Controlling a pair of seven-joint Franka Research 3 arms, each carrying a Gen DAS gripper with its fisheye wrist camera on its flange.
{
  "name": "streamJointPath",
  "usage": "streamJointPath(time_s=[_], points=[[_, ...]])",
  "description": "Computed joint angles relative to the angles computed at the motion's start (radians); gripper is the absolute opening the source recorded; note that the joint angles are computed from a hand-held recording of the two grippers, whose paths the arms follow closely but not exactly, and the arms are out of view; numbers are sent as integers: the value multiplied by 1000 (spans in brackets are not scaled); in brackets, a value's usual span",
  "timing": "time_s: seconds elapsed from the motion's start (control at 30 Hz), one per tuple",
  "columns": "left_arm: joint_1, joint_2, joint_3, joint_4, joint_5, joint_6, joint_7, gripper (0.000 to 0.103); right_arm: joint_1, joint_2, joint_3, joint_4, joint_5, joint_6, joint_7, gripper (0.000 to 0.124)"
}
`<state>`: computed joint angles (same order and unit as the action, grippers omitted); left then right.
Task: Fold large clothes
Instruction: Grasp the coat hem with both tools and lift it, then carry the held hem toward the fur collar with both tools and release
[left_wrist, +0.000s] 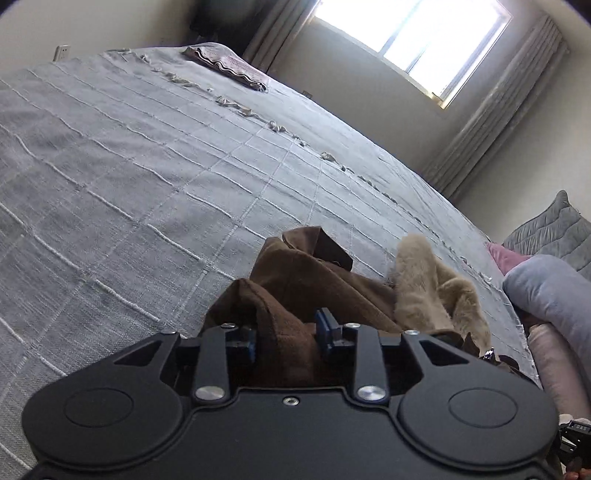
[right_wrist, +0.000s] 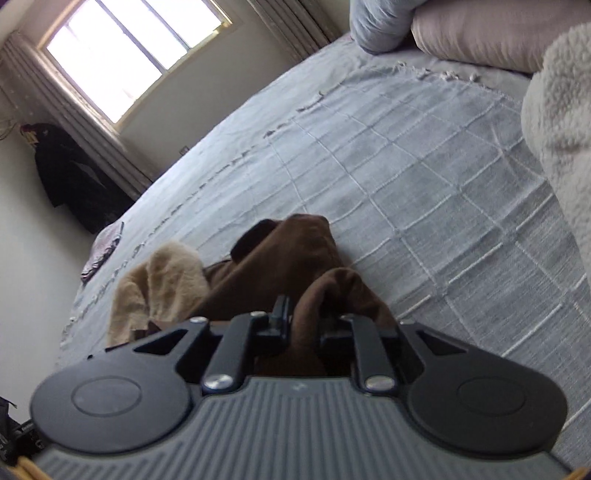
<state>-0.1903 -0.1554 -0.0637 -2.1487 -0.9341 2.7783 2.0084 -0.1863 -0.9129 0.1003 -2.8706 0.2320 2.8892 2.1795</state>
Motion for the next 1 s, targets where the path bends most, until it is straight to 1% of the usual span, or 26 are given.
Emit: streamJointPath(time_s=[0.03,0.07,0.13,0.17,0.2,0.23,0.27,0.3,0.33,0.37,0.43,0.5,0.57,0.6,0.63,0.7,0.73,0.77,0.8,0.83,0.87,0.9,0.93,0.97,1.0], points=[[-5,-6,17,3,-49,-25,47,33,17,9,-25,-5,9,11,-13,15],[-5,-16,34,6,-97,-63,93,37,45,9,-61,-13,24,26,-34,15],[10,-42,52,4,-151,-114,144,47,112,-18,-148,-27,58,35,-107,21],[19,-58,54,-5,-161,-110,154,62,129,-37,-176,-31,66,27,-149,26],[30,-81,42,-23,-142,-69,135,85,129,-62,-186,-34,74,16,-175,34],[32,-98,37,-35,-130,-20,134,93,123,-90,-189,-42,85,14,-192,42],[16,-111,58,-39,-161,-8,196,95,104,-122,-175,-54,95,20,-195,67],[12,-115,77,-34,-159,-32,228,95,78,-150,-154,-63,99,31,-195,85],[21,-114,80,-31,-122,-50,217,95,64,-173,-143,-73,97,52,-208,86],[28,-110,78,-30,-87,-57,204,95,59,-187,-143,-74,92,54,-230,86],[36,-94,78,-26,-29,-80,187,95,37,-195,-129,-61,79,15,-257,86],[36,-69,78,-14,-1,-116,193,94,20,-172,-100,-45,55,-18,-283,86],[35,-41,62,-2,16,-123,201,93,11,-123,-69,-25,27,-25,-305,86],[32,-28,55,6,10,-124,213,91,2,-90,-49,-15,14,-18,-309,86],[28,-20,48,11,-5,-119,230,87,-3,-53,-35,1,0,-13,-315,86],[21,-4,20,19,-17,-78,223,61,-23,29,0,38,-29,-4,-312,83],[17,4,9,23,-24,-56,209,54,-41,66,21,57,-46,-4,-302,81],[15,11,-9,22,-13,-10,182,42,-73,100,55,77,-68,-7,-278,66],[11,11,-26,14,11,39,153,28,-115,119,103,85,-94,-2,-237,43],[3,7,-34,4,22,86,143,20,-148,120,143,83,-118,10,-194,35],[-14,-2,-32,-6,-1,133,163,13,-173,106,177,75,-141,26,-157,13],[-47,-14,-13,-10,-77,167,234,11,-216,77,227,69,-173,24,-116,9],[-74,-26,1,-10,-139,206,294,11,-263,34,277,57,-211,33,-80,8],[-104,-36,21,-1,-215,235,366,10,-297,-10,310,38,-244,70,-57,7],[-141,-41,46,19,-326,264,475,10,-331,-51,340,24,-272,106,-36,6]])
